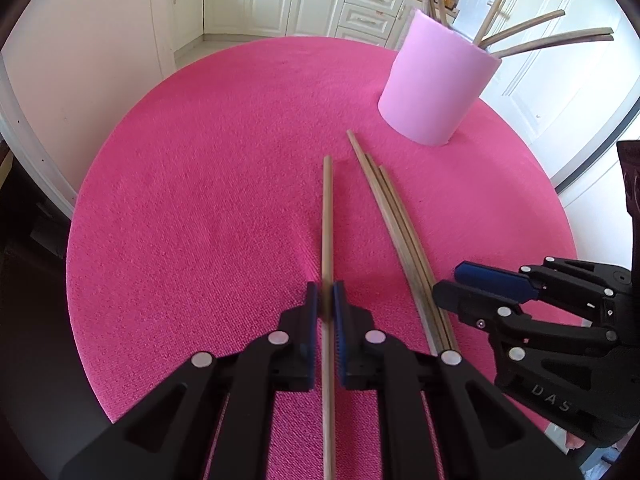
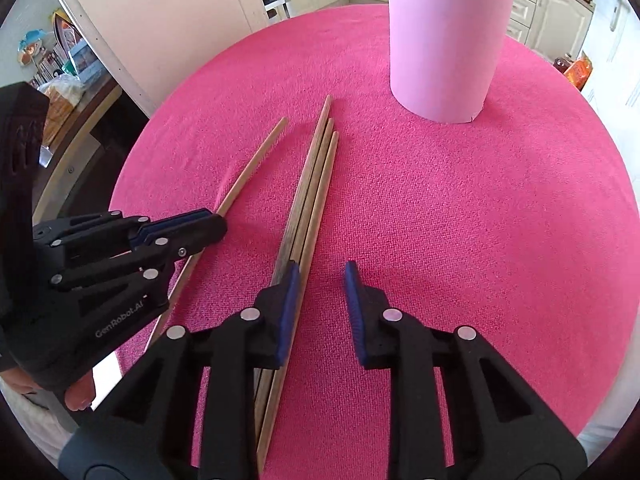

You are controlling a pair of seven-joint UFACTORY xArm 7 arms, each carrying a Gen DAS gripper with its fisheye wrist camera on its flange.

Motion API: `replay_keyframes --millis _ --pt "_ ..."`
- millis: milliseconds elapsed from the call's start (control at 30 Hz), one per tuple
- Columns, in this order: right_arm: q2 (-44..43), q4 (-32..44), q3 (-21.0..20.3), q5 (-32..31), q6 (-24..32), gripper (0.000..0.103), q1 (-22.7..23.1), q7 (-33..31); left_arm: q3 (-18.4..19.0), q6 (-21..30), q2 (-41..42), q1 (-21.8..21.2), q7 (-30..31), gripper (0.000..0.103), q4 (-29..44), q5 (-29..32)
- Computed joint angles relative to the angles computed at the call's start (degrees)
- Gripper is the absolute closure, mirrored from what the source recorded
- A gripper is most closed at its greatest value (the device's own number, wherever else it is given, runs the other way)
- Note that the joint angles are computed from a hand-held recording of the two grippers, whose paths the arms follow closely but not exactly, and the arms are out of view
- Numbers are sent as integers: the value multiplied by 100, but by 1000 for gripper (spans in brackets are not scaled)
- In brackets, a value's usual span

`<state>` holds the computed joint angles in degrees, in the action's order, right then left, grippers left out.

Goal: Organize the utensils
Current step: 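Close the left tool on a chopstick while the right tool grasps another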

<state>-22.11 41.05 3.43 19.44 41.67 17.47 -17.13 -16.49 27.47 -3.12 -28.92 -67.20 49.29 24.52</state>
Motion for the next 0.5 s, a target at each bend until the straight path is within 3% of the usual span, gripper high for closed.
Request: replay_keyframes --millis 367,500 --pt "330 184 478 -966 -207 80 27 602 -17 -40 -9 38 29 95 -16 27" --pt "317 94 336 -823 -396 89 112 526 0 -112 -30 35 -1 95 -62 38"
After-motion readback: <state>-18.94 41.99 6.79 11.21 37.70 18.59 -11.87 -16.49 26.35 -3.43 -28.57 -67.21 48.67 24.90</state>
